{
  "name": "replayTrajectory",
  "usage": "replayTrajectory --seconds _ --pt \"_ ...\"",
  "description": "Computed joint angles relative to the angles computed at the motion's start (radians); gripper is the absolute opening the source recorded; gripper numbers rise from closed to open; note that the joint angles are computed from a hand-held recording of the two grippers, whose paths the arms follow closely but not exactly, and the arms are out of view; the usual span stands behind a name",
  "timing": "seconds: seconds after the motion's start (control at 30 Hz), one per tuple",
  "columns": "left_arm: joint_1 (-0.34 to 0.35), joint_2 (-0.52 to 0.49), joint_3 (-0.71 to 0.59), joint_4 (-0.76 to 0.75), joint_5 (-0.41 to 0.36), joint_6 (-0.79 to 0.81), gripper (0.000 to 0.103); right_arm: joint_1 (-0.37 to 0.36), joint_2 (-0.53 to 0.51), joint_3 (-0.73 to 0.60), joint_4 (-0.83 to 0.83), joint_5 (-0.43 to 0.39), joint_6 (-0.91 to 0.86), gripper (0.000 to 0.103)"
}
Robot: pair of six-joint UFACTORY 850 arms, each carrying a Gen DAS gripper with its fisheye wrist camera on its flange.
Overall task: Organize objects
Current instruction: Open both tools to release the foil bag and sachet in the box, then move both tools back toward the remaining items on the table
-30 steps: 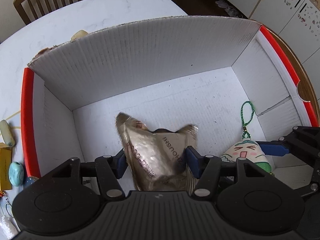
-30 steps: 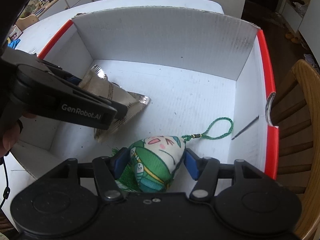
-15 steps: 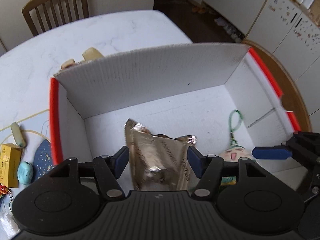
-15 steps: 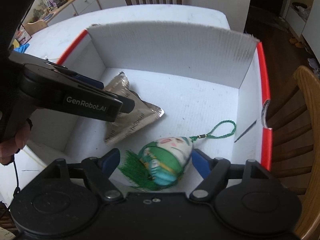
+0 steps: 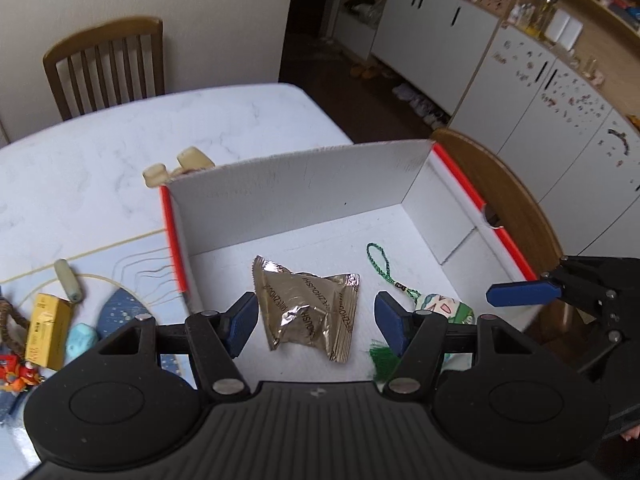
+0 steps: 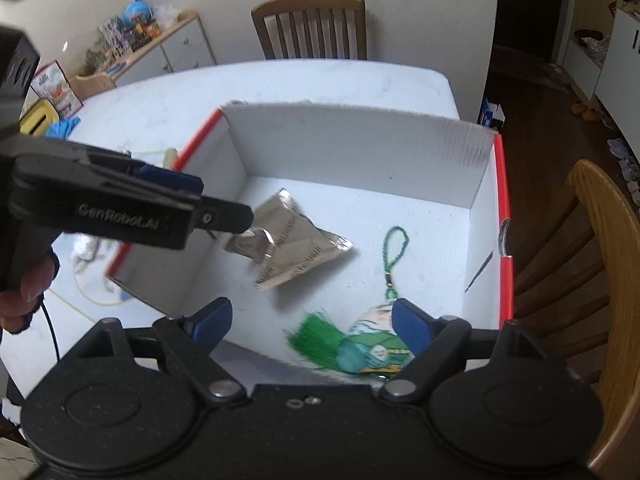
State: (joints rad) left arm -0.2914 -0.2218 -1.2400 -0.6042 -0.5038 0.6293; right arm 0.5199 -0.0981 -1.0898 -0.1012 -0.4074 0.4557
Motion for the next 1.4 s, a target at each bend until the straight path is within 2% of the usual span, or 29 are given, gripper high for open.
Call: replayTrajectory --seconds 0.3,0.37,0.5,0.7,0.87,1.0,1.27,1.4 --pt "0.093 0.128 0.117 -0.184 -0.005 0.267 0.069 0.129 0.02 -0.015 -0.367 0.023 0.429 0.087" --pt "0.121 0.148 0.135 -0.231 -0.016 0.326 0.074 0.156 0.009 -0.03 -0.432 0.021 0.505 0.088" --pt "0.177 0.192 0.176 -0.305 -0.012 0.439 0.078 0.195 -0.018 -0.061 -0.477 0.041 0.571 0.091" --pt "0.273 0.22 0.203 -0.352 -0.023 0.514 0.084 0.239 -0.075 -0.116 -0.523 0.067 0.656 0.095" --pt "0.36 0.215 0.205 -0.359 -0.061 0.548 0.087 0.273 -0.129 -0.169 -0.546 0.076 0.675 0.095" --pt "0.431 0.197 0.199 -0.371 -0.09 0.582 0.101 0.295 -0.182 -0.223 -0.487 0.069 0.624 0.095" --pt "0.531 0.136 0.174 -0.442 -0.08 0.741 0.103 0.332 -0.297 -0.34 -0.398 0.036 0.532 0.095" --pt "0.563 0.077 0.143 -0.439 -0.068 0.762 0.103 0.347 -0.364 -0.411 -0.379 0.02 0.507 0.095"
